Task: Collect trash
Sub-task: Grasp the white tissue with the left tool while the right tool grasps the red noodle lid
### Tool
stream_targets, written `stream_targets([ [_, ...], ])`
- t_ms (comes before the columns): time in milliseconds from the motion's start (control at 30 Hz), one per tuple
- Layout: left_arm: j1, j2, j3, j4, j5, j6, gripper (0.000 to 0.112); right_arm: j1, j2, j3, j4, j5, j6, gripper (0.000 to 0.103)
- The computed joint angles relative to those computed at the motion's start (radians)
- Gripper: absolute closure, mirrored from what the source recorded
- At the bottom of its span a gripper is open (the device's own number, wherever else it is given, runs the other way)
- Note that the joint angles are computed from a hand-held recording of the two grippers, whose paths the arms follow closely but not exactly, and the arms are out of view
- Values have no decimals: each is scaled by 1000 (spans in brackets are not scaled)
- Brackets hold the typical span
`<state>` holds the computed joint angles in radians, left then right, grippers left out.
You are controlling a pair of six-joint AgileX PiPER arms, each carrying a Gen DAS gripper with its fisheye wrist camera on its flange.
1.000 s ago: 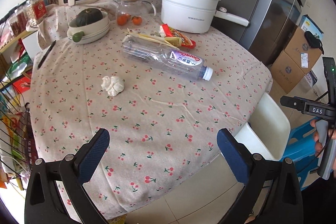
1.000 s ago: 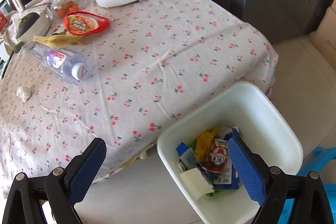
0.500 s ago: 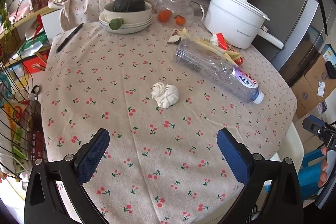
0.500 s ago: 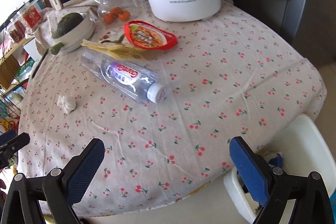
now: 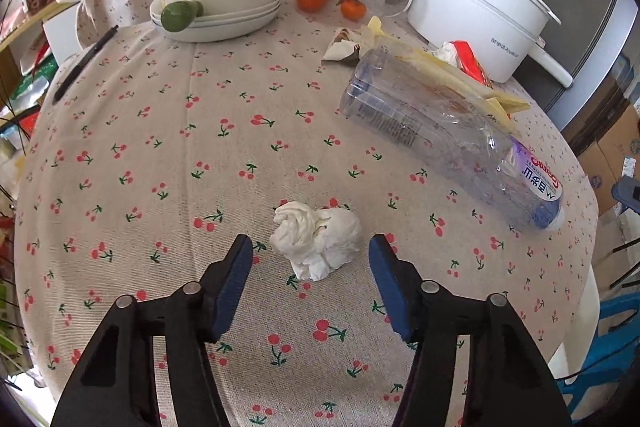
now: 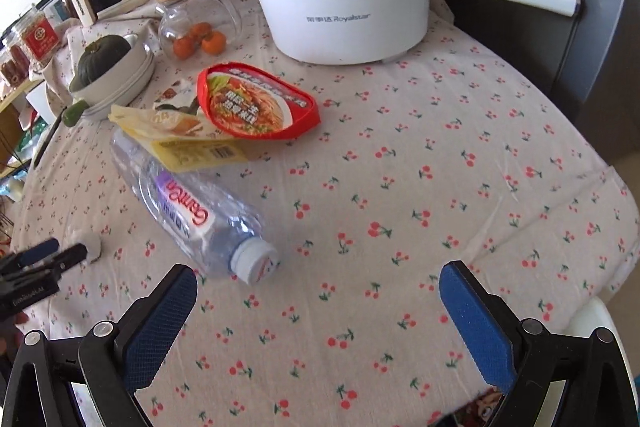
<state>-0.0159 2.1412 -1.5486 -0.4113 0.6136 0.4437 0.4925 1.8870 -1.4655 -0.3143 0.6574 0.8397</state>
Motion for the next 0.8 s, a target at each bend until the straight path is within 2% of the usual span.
stream_targets([
  [67,1,16,-15,-39,15,40,71,-31,51,-64,48,-18,-64,3],
  [167,0,4,3,-84,-7,103,78,-64,123,-148,83,-30,-99,3],
  [233,5,-4,14,-123,-13,136,80,-103,166,-186,191,-62,-178,5],
  [400,16,-10,16,-167,-2,140,82,-190,282,-271,513,-108,-374,17],
  [533,4,-32,47,-157,-43,173,82,-238,326,-260,792,-178,-563,21],
  [633,0,-35,54,-154,-53,188,82,-251,368,-287,911,-172,-640,25],
  [800,0,-33,55,-157,-51,203,82,-269,437,-322,1197,-155,-835,35],
])
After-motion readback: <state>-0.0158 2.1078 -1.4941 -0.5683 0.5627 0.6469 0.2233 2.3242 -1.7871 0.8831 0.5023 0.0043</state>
